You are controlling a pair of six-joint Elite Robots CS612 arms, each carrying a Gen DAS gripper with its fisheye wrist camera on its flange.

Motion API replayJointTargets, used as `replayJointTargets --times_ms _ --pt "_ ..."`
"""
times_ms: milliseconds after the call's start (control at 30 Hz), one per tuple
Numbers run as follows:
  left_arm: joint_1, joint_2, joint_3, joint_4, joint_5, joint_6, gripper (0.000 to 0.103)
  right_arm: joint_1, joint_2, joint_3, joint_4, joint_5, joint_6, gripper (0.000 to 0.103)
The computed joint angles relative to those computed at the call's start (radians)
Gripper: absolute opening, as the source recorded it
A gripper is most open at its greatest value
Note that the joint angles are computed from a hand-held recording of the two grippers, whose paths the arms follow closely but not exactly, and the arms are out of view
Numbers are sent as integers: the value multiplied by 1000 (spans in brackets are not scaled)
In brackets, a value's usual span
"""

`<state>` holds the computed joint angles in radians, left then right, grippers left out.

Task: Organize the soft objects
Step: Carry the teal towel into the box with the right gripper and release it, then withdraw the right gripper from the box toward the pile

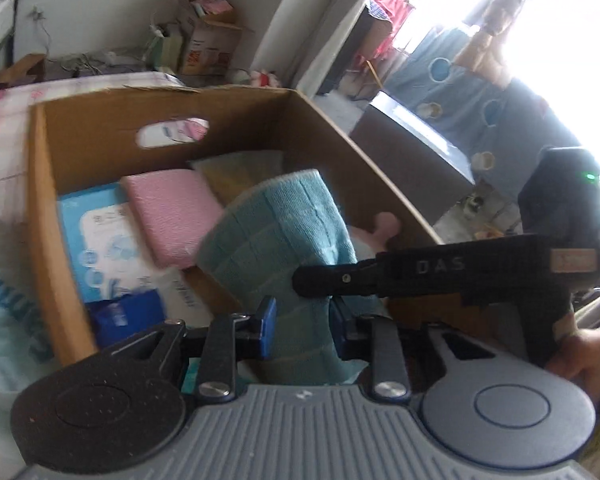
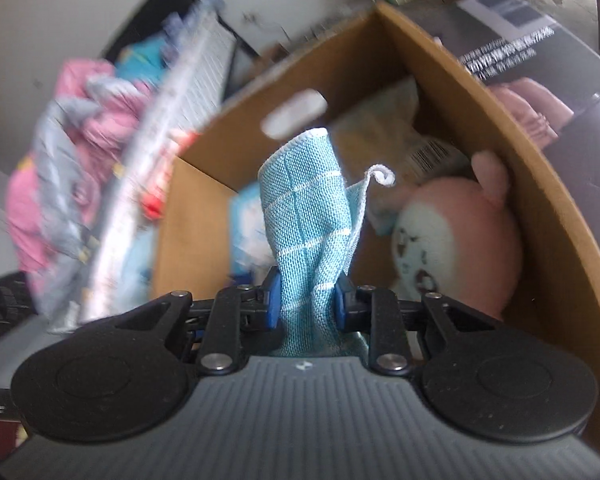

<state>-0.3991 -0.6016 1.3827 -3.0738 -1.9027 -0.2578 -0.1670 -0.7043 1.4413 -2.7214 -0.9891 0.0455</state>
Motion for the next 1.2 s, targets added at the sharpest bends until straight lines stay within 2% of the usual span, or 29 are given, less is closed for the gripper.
replayJointTargets --times_ms 167,333,400,433,467,533,567,667,733,867,1000,1133,1200 --pt "17 -48 77 -64 70 14 32 30 28 -55 106 -68 -87 24" --pt "35 -96 143 -127 77 -27 38 53 54 -98 174 -125 -130 28" --pt "40 -113 170 -153 84 -37 43 60 51 -99 178 -143 -136 34" --pt "43 -124 186 -168 87 -39 48 61 46 -96 171 -145 -126 43" --pt "45 -131 202 -185 92 -42 53 60 38 -83 141 -141 -113 54" --pt "50 -150 237 -226 99 -41 61 58 17 -45 48 -141 -103 66" --pt "52 -157 254 -249 109 -42 64 58 6 -25 -4 -145 -98 69" --pt "56 -180 306 -316 151 -43 71 51 -11 15 -128 -132 -49 69" --pt "59 -195 342 -362 182 -44 76 46 -10 21 -156 -116 -13 68" --pt "63 -223 415 -434 248 -57 81 44 4 -1 -94 -107 47 61" --pt "67 -248 490 -491 315 -76 83 48 43 -41 -17 -116 121 59" --pt "75 -261 549 -519 367 -112 86 45 74 -65 37 -33 151 60" --pt "82 -264 571 -521 380 -142 87 48 82 -71 45 -27 158 61"
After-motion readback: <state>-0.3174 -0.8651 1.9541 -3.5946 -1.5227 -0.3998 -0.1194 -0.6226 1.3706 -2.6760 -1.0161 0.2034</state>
